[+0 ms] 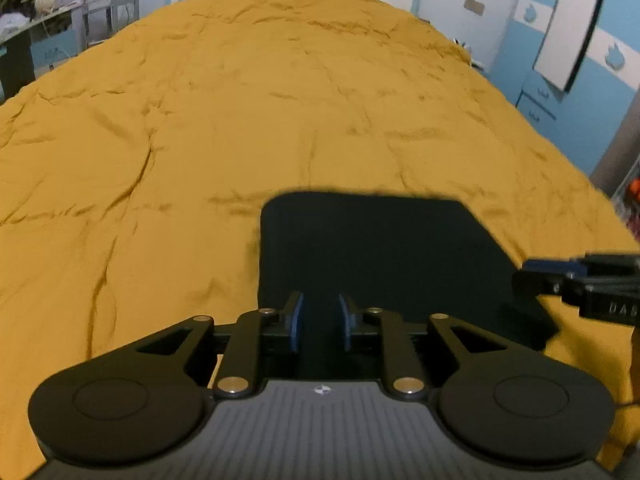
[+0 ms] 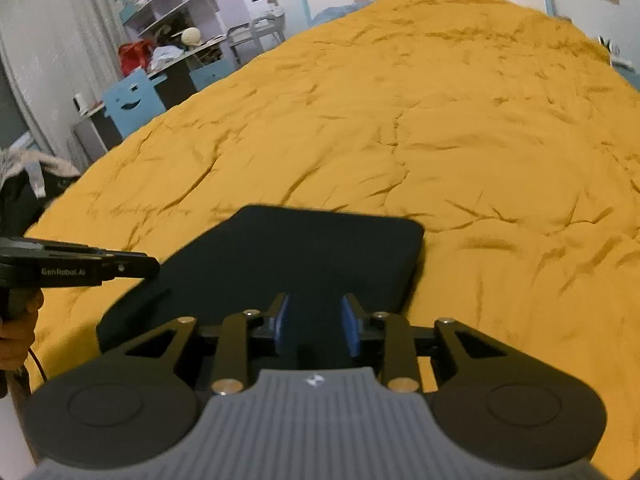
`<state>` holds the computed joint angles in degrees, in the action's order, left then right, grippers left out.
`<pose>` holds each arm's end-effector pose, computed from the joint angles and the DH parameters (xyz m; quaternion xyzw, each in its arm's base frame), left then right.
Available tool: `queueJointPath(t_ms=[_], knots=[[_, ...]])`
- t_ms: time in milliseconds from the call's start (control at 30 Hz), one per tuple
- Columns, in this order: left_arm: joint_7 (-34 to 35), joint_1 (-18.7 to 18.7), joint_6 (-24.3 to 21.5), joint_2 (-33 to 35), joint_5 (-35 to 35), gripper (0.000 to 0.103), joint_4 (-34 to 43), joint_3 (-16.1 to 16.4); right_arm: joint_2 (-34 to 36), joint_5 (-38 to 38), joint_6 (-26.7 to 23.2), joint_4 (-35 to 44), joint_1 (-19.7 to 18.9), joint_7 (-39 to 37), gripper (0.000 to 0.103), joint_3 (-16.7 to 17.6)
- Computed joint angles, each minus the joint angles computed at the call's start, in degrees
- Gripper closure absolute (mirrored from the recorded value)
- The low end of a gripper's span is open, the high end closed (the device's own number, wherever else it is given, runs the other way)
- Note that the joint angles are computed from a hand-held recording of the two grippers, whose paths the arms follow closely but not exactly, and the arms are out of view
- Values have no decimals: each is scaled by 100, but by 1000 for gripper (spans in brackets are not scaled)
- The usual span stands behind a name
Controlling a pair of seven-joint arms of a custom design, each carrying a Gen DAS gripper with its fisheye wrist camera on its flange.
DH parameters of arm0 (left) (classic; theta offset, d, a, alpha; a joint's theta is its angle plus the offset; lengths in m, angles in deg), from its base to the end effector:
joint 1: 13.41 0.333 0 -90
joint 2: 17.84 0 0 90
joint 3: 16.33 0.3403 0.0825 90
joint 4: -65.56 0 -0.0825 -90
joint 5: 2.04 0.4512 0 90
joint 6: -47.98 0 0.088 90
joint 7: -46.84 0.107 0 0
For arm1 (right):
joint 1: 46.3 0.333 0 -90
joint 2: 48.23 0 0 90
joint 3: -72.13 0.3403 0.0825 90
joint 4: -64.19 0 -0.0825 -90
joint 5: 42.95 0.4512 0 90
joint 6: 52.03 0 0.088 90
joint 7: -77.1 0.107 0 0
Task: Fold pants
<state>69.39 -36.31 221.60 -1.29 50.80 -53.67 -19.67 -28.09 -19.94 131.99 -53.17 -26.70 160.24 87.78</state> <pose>0.5692 -0.3462 0.3198 -0.6086 0.7139 -0.2994 0.1740 0.5934 0.3596 0.3371 -0.7289 0.5568 -0.1061 0.3839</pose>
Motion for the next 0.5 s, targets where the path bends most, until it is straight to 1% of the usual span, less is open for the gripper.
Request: queueJointPath(t_ms=[33, 100, 133, 200, 267, 333, 367, 400, 433, 500], knots=[[-65, -60, -82, -47, 54, 78, -84, 19, -63, -85, 9, -91, 340, 76, 77, -320], [-365, -142, -135, -106, 247, 78, -233, 66, -152, -375, -35, -259, 1242, 304, 76, -1222], [-466, -109, -93, -131, 245, 78, -322, 39, -171, -489, -48, -338, 1499, 388, 76, -1461], [-968, -174, 70, -180, 498, 78, -479, 148, -210, -684, -69, -484, 1849, 541, 75, -1785], [-1511, -276, 106, -241, 900, 78, -570, 257, -239, -884, -40, -602, 2235, 714, 74, -2150], [-1834, -256, 45, -310, 1164, 78, -629, 208, -264, -1081, -36, -680, 2659, 874, 72, -2573], [-1842, -199, -13, -354, 1173, 77, -662, 121, -279, -1152, -56, -696, 2827, 965, 72, -2745], [-1749, -122, -90, -401, 1103, 76, -695, -2, -313, -1217, -86, -714, 2936, 1050, 72, -2860], [-1678, -75, -186, -446, 1082, 75, -710, -95, -367, -1279, -107, -742, 2975, 1126, 71, -2906], [-1554, -19, -415, -583, 1096, 73, -766, -260, -508, -1381, -134, -815, 2882, 1236, 68, -2826]])
